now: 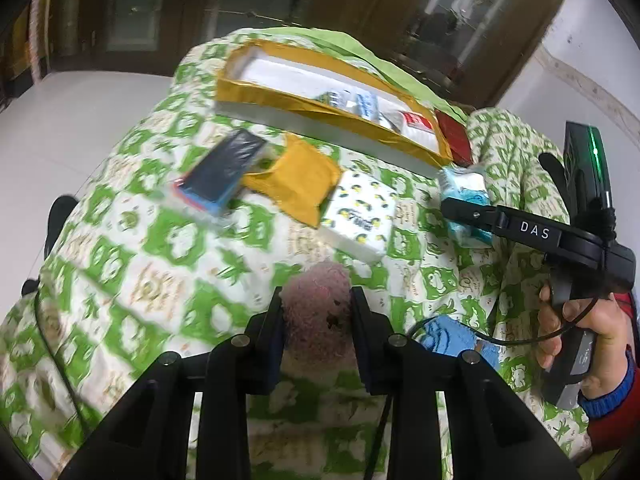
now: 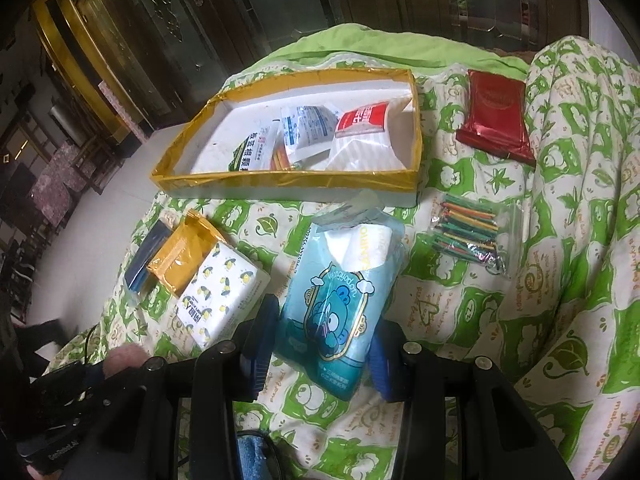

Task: Organize soft objects
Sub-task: 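Hold the pink ball in the left tool while the right tool holds the blue tissue pack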

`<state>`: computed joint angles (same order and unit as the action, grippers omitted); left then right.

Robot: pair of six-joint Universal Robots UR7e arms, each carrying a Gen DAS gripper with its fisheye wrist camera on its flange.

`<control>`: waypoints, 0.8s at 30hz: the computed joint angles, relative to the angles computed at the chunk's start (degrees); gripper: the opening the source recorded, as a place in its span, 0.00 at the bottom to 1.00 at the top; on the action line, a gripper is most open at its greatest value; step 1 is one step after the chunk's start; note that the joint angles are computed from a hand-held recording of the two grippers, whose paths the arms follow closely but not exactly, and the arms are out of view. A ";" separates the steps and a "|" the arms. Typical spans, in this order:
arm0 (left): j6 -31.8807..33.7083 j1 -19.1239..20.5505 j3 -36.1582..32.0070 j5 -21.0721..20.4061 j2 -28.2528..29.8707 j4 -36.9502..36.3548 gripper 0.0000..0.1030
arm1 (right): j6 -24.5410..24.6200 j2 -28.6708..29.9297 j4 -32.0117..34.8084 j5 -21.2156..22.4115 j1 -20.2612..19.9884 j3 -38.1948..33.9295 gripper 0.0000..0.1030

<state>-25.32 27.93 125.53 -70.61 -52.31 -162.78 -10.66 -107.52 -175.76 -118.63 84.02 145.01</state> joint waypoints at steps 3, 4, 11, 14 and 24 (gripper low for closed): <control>-0.63 0.18 0.90 0.33 -1.21 -0.44 0.28 | -0.32 0.67 -1.08 -1.08 0.64 -0.04 0.43; -0.69 0.17 1.19 0.45 -1.51 -0.63 0.28 | -0.28 0.68 -1.17 -1.05 0.60 -0.02 0.43; -1.12 0.12 1.67 0.74 -1.65 -0.56 0.28 | -0.24 0.42 -1.39 -0.84 0.50 0.18 0.43; -1.41 -0.03 1.76 1.02 -1.67 -0.36 0.28 | -0.22 0.09 -1.32 -0.48 0.46 0.30 0.43; -1.65 -0.07 1.70 1.37 -1.54 0.10 0.28 | -0.10 -0.87 -1.03 0.46 0.53 0.53 0.43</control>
<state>-26.97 27.86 127.23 -69.24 -53.85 -162.68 -10.76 -108.40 -176.78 -118.17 84.55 145.54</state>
